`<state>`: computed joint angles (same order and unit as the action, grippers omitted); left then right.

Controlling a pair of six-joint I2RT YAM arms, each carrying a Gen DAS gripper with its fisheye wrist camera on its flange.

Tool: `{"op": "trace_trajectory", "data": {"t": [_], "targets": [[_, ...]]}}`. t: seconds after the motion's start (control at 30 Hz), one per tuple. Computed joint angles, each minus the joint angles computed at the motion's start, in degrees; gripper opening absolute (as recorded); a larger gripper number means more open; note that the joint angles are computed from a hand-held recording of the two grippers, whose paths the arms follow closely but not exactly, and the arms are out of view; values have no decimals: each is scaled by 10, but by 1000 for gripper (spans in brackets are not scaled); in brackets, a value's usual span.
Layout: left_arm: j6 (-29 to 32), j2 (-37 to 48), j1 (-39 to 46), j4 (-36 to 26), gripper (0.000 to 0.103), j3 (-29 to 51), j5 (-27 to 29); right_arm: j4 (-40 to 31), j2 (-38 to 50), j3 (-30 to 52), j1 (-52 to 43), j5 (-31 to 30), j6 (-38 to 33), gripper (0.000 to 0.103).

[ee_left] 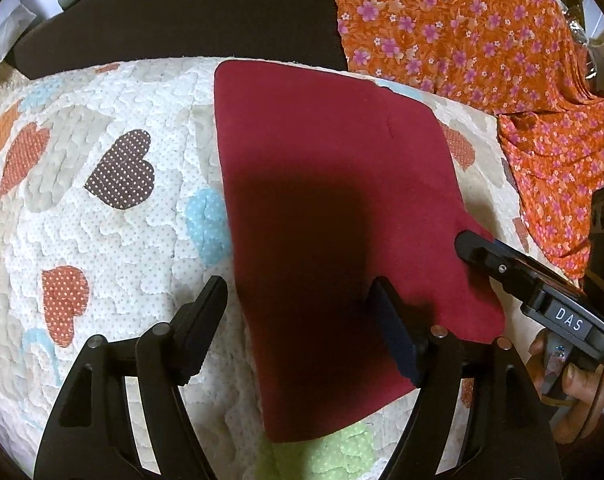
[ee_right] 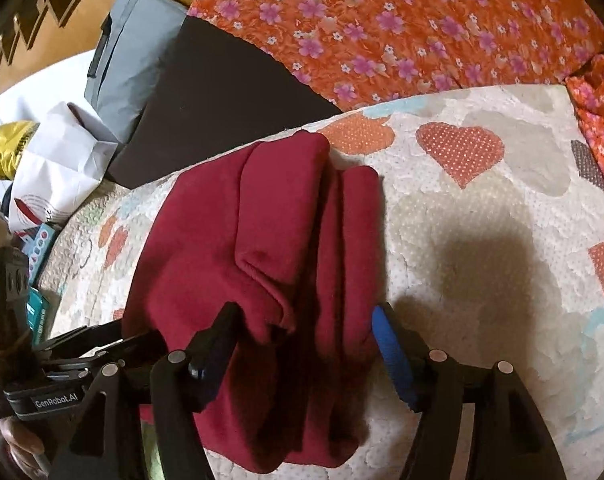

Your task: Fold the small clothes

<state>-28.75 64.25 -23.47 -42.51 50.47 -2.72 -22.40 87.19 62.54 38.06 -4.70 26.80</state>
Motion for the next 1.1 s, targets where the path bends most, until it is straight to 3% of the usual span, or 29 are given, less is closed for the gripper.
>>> {"op": "trace_trajectory", "data": {"t": [0.23,0.37,0.67,0.9,1.1], "targets": [[-12,-24,-41,-9,75,11,-93,-22,-44,3,49,96,6,65],[-20,-20,-44,-15,75,15,-111,-39,-64,18,75,151,-4,65],[-22,-22,-26,-17,75,12,-101,-30,-40,18,53,99,9,65],[-6,-18,27,12,78,-3,-15,0,-2,15,16,34,4,66],[14,-4,32,25,79,-3,-6,33,19,2,-16,-15,2,76]]}}
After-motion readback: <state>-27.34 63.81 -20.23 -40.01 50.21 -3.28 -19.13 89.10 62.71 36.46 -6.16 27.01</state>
